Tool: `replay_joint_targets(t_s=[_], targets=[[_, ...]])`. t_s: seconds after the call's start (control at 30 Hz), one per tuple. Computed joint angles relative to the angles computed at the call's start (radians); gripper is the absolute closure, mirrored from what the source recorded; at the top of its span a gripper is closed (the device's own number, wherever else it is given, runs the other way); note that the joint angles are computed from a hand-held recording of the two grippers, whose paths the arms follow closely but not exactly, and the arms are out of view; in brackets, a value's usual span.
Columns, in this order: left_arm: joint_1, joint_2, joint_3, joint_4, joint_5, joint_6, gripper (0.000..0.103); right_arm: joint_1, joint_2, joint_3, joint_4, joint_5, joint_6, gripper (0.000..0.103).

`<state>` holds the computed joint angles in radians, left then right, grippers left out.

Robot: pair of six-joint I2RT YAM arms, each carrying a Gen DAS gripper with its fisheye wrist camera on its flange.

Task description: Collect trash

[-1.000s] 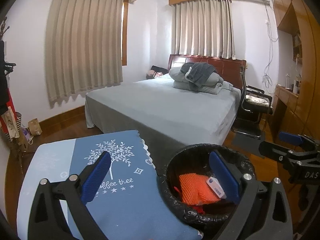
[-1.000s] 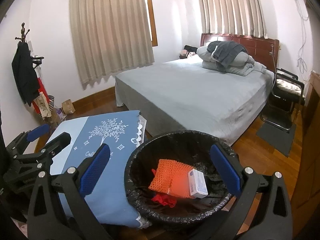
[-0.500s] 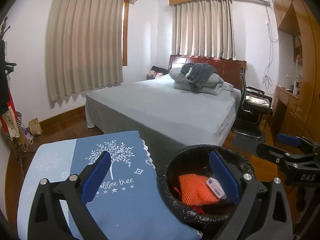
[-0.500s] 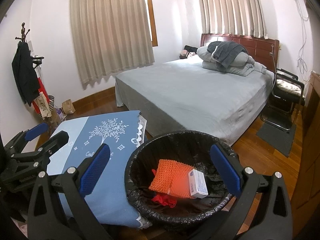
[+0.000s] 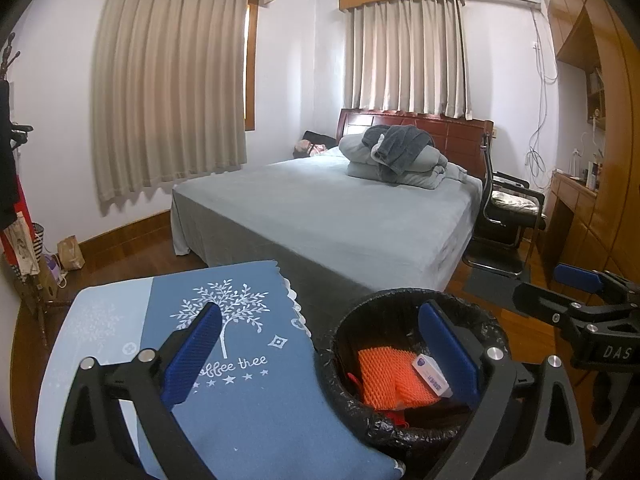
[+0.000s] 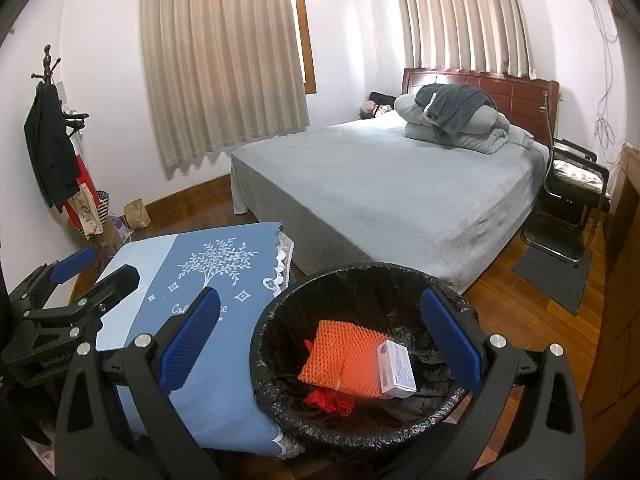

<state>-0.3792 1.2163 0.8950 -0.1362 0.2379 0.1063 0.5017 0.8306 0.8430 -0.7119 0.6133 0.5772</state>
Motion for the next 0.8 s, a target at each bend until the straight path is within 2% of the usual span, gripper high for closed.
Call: replay_joint_targets(t_s=[0.8], targets=[[0.002, 0.002, 0.000, 0.000, 0.003, 0.001, 0.006, 0.008, 0.002, -0.004, 0.000, 0.005, 0.009, 0.005]])
